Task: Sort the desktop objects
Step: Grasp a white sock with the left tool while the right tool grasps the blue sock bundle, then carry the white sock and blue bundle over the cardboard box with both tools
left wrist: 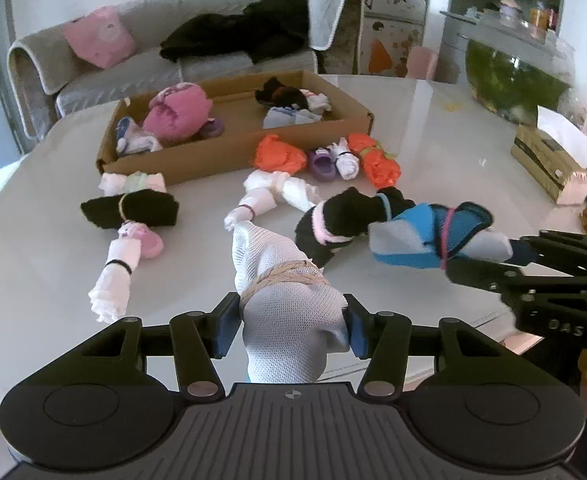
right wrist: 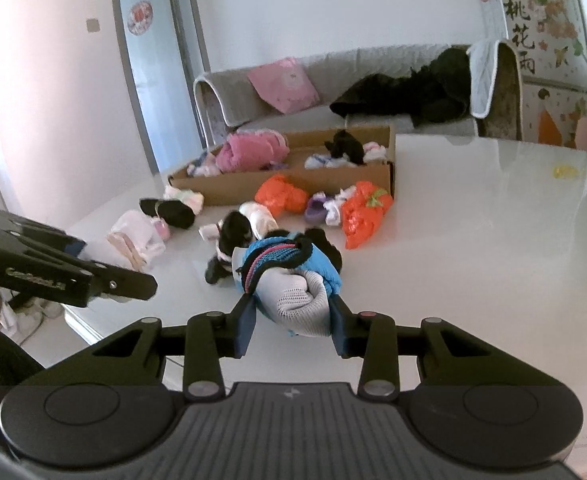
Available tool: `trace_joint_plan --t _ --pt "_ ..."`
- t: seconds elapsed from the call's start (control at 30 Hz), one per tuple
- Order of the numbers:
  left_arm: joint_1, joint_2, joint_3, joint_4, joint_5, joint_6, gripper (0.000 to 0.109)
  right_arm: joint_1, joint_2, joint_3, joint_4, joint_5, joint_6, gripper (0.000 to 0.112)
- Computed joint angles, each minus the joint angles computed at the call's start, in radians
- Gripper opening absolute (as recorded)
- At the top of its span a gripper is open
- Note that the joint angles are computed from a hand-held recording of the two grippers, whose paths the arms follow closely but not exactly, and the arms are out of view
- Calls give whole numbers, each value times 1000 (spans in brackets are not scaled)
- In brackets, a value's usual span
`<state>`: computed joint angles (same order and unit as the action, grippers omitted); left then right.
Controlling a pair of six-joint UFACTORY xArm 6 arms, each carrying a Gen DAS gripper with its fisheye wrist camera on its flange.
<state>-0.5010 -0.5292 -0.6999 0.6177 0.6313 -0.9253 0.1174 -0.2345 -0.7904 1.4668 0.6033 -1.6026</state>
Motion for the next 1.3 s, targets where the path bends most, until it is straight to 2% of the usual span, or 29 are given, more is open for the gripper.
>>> trace_joint_plan --t 0.33,0.47,0.63,0.77,0.87,1.0,1.1,1.23,1.3 --pt "30 -52 -35 53 54 5 60 -45 8 -71 120 66 -62 35" --pt "72 -64 -104 73 66 32 60 -58 55 -166 155 76 -60 35" --pt "133 -5 -238 102 51 77 60 -33 150 -324 192 63 -64 35" --pt "199 98 -360 73 10 145 60 10 250 -473 173 34 -53 35" --pt "257 205 -458 -29 -34 241 60 40 341 -592 150 21 -22 35" --pt "307 351 -585 -81 -47 323 60 79 488 -767 92 2 47 35" --pt "350 467 -683 -168 -52 406 60 103 613 -904 26 -9 133 35" --pt "403 620 -815 -271 -40 501 60 146 798 -1110 -142 -32 298 35" --pt "431 694 -878 -375 -30 591 60 168 906 -1236 -264 -36 403 35"
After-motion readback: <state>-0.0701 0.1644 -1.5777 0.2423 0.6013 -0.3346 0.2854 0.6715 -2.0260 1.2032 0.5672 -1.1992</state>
